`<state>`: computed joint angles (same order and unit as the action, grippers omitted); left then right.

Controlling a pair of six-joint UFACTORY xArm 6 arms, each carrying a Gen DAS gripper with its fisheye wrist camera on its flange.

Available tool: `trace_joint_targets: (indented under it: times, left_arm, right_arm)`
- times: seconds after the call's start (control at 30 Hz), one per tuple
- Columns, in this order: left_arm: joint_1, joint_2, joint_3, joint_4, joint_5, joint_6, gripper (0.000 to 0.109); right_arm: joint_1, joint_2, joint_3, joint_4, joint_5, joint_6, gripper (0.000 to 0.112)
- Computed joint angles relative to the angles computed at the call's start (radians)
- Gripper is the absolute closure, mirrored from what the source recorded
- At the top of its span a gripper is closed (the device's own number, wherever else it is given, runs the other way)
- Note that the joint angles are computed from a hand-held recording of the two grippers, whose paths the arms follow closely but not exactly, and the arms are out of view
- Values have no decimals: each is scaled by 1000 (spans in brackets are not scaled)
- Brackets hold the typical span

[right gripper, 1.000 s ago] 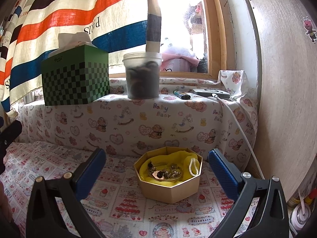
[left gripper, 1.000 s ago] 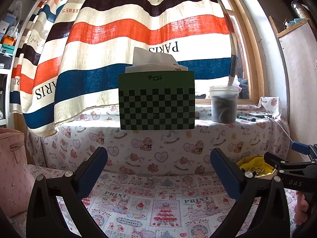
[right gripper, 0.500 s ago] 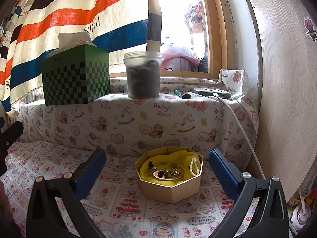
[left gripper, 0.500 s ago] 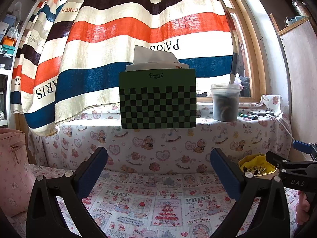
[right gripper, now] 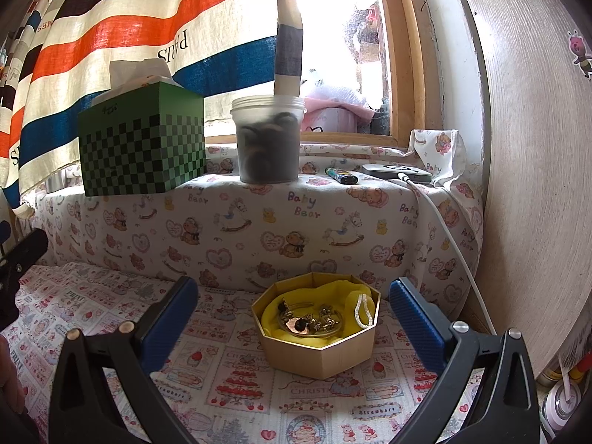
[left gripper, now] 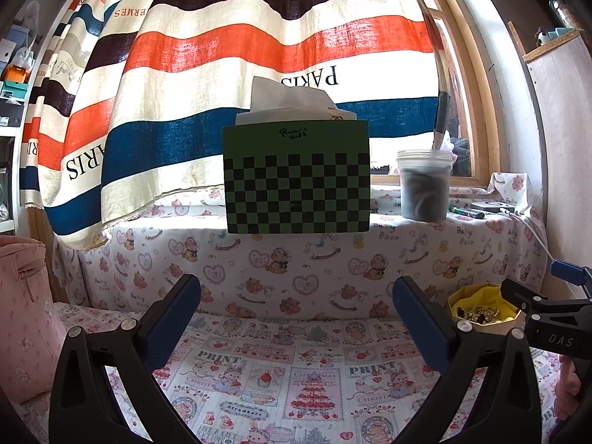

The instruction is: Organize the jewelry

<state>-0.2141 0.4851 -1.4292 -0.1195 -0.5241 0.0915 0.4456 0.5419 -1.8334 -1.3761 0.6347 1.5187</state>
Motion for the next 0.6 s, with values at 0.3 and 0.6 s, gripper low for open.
trace_joint_targets:
  times: [0.3,0.6]
  left_arm:
    - [-1,-1,5,11,-16,-1,6]
    - [6,0,-1,59,10,-33,6]
  right_arm:
    - [0,0,0,0,0,0,9]
    - [0,0,1,-1,-1,1,9]
